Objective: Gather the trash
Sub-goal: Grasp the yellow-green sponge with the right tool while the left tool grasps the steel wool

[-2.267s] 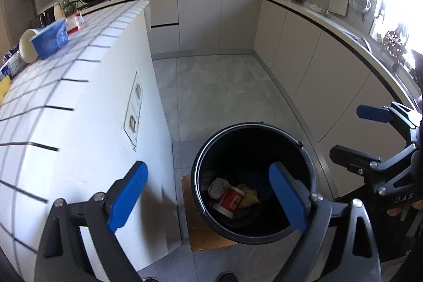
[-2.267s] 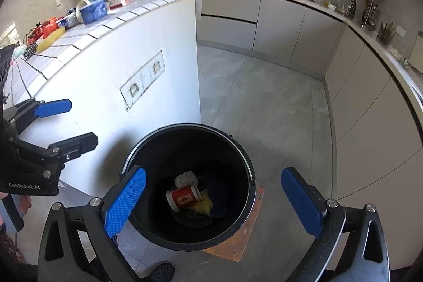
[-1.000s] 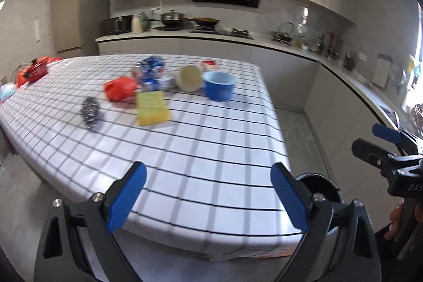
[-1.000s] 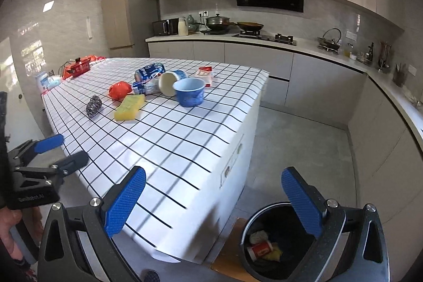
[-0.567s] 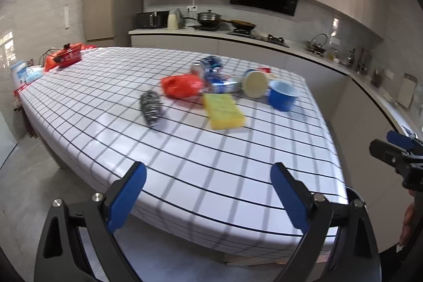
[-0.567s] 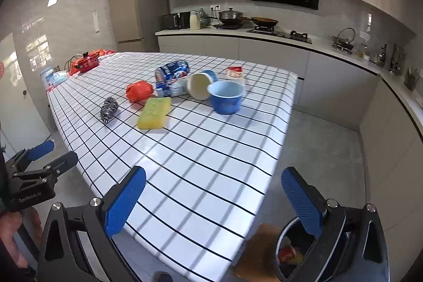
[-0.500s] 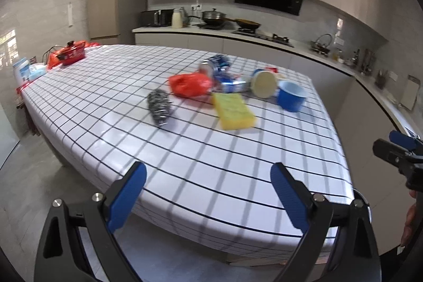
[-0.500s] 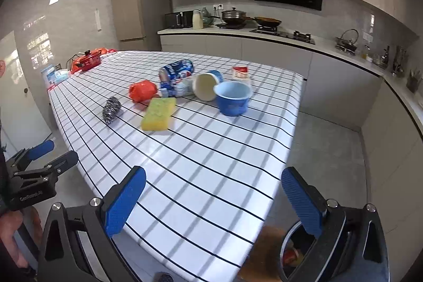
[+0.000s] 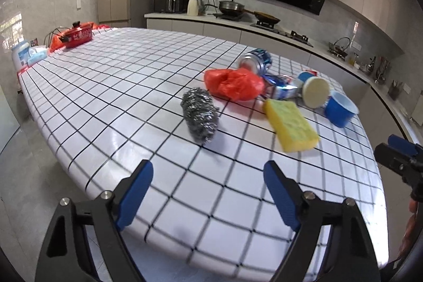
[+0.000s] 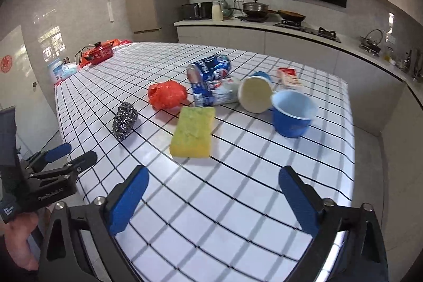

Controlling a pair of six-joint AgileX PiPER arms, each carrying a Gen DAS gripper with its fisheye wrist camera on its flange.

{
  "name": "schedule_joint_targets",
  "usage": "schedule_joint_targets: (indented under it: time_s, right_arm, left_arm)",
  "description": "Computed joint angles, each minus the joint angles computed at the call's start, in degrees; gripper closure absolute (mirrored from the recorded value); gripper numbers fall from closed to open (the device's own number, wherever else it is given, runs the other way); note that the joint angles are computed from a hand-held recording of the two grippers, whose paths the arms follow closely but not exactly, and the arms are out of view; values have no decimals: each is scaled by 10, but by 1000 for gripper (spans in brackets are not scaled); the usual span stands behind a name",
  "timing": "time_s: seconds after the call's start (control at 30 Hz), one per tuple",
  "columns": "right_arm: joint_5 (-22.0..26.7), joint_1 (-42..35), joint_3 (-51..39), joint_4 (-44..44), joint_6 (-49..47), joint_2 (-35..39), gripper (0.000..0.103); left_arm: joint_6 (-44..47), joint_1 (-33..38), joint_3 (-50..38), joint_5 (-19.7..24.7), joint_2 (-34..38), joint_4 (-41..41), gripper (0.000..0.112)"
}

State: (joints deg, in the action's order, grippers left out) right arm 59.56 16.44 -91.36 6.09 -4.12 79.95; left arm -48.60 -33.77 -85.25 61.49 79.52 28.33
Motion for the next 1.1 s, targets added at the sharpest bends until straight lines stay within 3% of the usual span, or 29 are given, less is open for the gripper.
schedule_joint_targets:
  time_s: [0.27, 0.5, 0.63, 0.73, 0.83, 1.1]
  right_arm:
    - [-4, 36, -103, -5, 14, 148, 25]
    - [19, 54, -197, -10, 19, 260, 25]
    - [41, 58, -262, -22, 35, 317, 37]
    - [51, 58, -293, -22, 44, 337, 42]
    - [55, 58, -305, -23, 47, 344, 48]
    - [23, 51, -235, -11, 37, 277, 52]
  left_arm:
    - [113, 109, -44, -59, 70, -97, 33]
    - [192, 163, -107, -48, 144, -178, 41]
    - [210, 166, -139, -36, 166, -183, 46]
    - [215, 167, -138, -37, 166, -184, 50]
    - [223, 169, -116, -53, 150, -196, 67]
    - [237, 155, -102, -60, 112, -206, 69]
